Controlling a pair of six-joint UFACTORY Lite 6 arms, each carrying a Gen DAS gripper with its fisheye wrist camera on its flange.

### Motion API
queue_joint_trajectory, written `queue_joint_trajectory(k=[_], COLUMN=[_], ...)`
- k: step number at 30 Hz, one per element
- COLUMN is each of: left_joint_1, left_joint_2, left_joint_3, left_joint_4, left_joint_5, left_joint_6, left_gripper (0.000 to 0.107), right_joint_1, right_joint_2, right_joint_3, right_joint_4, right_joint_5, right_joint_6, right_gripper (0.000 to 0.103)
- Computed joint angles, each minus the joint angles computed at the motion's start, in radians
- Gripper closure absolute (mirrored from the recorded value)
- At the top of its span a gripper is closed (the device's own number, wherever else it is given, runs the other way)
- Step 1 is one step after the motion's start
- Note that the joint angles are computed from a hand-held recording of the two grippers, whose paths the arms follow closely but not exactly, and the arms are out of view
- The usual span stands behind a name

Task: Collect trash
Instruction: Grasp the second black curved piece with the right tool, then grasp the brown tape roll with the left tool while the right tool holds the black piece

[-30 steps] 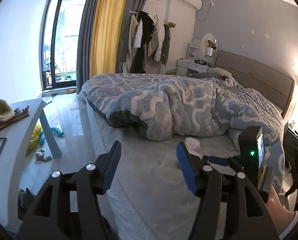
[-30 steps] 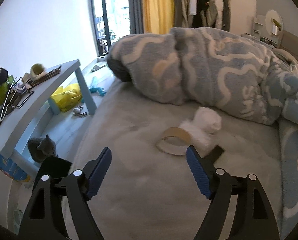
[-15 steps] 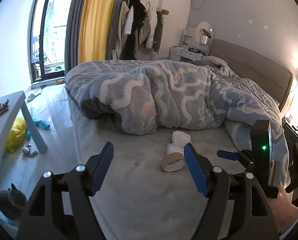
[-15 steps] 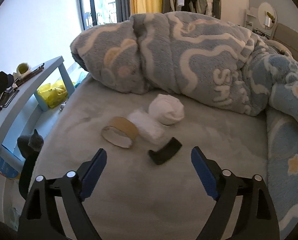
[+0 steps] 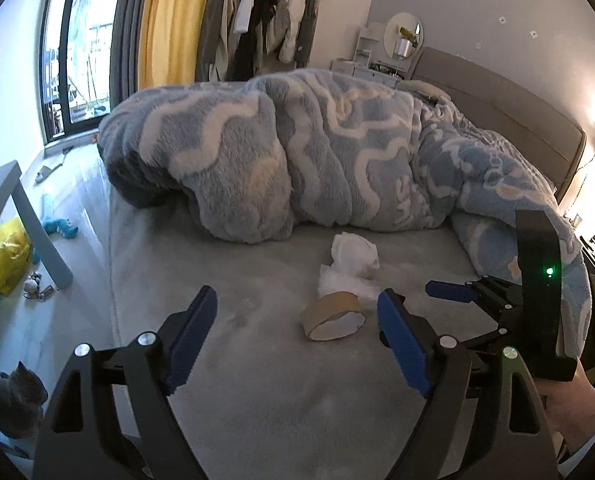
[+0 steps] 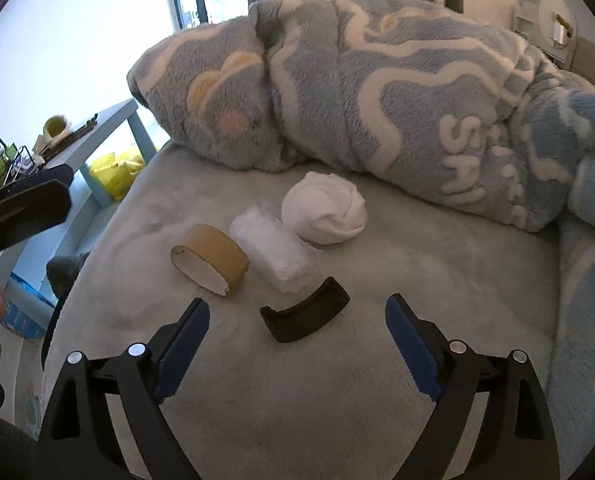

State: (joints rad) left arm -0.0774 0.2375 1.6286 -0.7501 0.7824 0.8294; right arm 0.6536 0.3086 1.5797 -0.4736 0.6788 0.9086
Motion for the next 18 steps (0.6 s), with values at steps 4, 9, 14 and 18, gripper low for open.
queue_joint_trajectory(k=[4,9,14,18], left_joint_1=[-0.013,-0.036,-0.073,-0.105], left_joint_2=[0.065,0.144,0.202,0.252], left_joint_3=[0.050,0.114,0.149,0.186], left_joint_4=[0.009,0.026,0.035,0.051], left_joint_5=[0.010,0.029,0.037,0.045], left_joint_6=[-0.023,-0.052,-0.067,-0.101], left_gripper=[0.022,0.022,0.020,0.020], right_joint_1=[-0.031,-0.067,-0.081,-0.094], right_joint_2=[0.034,0.095,0.120,0.118], right_joint_3=[0.016,0.066,0.083,0.096], right_joint_4=[0.044,0.112,0.167,0.198], right_joint_5=[-0.013,-0.001,0.000,0.005], right_joint_6=[-0.071,-0.168,-0.242,-0.287], right_gripper=[0.020,0.036,0.054,0.058])
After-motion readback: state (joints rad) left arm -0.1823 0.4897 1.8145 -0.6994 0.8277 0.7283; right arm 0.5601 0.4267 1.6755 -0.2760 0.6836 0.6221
